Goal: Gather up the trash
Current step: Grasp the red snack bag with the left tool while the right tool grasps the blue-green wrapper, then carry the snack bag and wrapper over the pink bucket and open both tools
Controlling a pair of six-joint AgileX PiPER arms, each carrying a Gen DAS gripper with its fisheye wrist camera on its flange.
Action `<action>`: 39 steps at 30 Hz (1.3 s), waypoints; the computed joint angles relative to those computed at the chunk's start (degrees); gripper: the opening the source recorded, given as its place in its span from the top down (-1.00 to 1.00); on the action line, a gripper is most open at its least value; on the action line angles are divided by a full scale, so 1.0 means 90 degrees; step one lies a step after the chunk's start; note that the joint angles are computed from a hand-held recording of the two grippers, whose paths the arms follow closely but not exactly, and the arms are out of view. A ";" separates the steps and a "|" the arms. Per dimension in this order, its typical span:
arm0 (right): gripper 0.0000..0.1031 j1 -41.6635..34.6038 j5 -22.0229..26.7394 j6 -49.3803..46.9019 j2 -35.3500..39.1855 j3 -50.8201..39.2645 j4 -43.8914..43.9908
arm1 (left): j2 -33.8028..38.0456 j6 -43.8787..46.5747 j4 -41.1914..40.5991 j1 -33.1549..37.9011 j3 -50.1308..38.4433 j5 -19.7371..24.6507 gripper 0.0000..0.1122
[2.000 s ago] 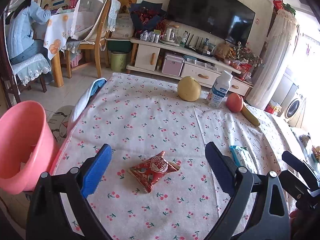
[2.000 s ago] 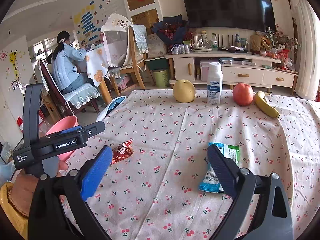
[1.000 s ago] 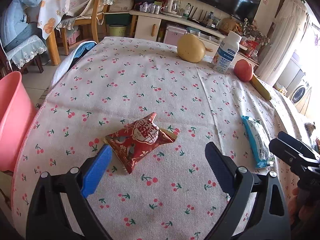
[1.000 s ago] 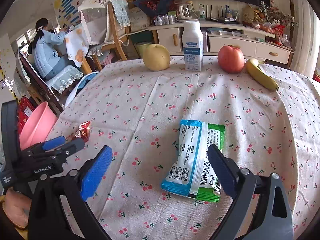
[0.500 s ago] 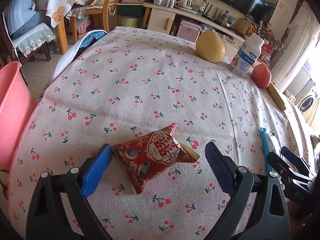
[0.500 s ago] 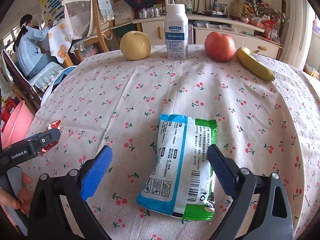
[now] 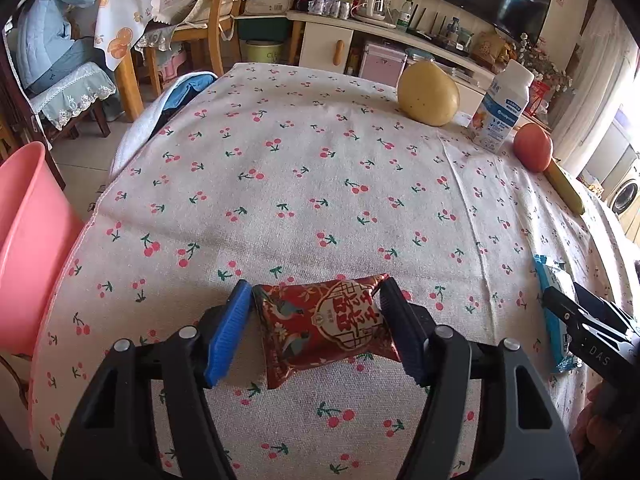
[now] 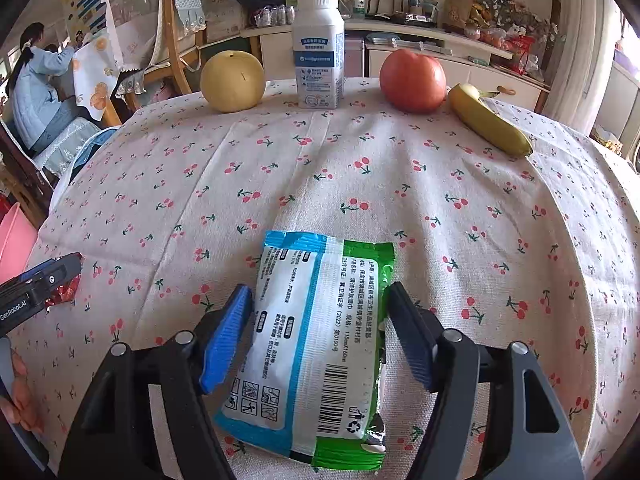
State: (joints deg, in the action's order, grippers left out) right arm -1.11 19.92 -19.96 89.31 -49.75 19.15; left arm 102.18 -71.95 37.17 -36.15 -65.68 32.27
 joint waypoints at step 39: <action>0.02 0.0139 0.0455 -0.2791 -0.1044 0.0412 0.3160 | -0.1316 0.0307 -0.0465 0.0703 0.1043 -0.1156 0.08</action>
State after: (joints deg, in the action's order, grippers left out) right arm 0.14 24.01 -45.07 79.92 -46.04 47.58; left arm 90.34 -69.19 32.99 -29.83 -56.29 21.86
